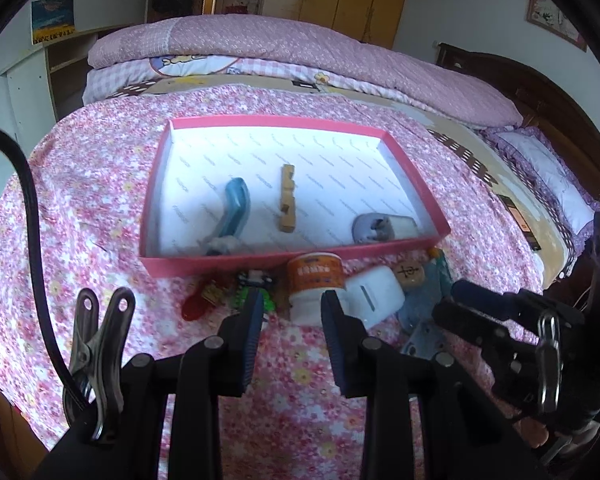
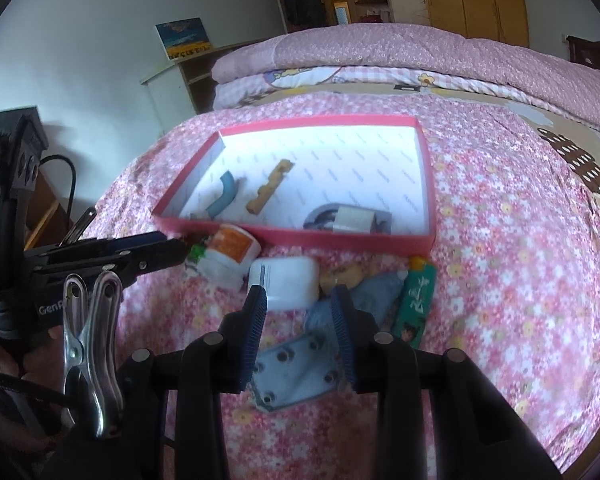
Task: Organize rigid objects
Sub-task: 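Reach the left tool to the orange-lidded white jar and close on it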
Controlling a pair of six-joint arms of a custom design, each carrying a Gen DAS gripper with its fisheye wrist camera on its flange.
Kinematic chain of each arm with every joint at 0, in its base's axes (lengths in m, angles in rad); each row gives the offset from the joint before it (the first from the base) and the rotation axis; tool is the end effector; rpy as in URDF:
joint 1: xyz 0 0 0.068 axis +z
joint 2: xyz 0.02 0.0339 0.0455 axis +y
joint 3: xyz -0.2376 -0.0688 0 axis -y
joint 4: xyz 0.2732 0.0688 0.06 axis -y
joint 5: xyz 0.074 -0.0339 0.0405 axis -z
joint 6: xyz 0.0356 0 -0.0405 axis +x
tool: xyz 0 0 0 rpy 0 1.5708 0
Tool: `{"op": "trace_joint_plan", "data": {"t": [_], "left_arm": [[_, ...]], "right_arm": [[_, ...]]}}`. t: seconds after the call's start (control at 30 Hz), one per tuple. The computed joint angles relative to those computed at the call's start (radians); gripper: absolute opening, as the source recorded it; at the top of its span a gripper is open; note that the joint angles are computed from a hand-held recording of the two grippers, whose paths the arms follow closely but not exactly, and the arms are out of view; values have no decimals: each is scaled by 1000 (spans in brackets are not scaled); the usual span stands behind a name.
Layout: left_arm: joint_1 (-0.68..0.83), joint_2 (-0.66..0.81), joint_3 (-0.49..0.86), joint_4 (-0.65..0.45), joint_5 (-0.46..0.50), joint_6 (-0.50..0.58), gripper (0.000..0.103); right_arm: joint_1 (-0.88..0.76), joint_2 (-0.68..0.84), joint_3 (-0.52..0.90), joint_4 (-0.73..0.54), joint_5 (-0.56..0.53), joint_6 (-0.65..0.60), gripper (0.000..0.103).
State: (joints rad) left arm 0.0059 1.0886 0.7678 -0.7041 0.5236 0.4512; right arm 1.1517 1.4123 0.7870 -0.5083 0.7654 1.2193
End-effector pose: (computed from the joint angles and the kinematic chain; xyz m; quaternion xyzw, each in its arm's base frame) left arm 0.2425 -0.0164 0.2052 0.2734 0.8918 -0.1838 0.3101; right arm 0.1370 0.2469 0.1466 0.1115 0.9023 0.0494 0.4134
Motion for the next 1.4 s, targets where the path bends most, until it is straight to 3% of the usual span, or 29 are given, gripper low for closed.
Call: {"op": "trace_joint_plan", "data": {"t": [0.43, 0.77, 1.1, 1.4], "left_arm": [[-147, 13, -42, 91, -105, -69, 31], [-208, 28, -71, 180, -196, -104, 40], [-277, 79, -91, 253, -283, -133, 42], [-242, 46, -115, 248, -241, -112, 42]], "right_arm": [[86, 37, -29, -35, -4, 111, 35], [96, 19, -83, 15, -10, 140, 40], [108, 19, -93, 21, -4, 160, 40], [112, 29, -81, 12, -10, 158, 45]]}}
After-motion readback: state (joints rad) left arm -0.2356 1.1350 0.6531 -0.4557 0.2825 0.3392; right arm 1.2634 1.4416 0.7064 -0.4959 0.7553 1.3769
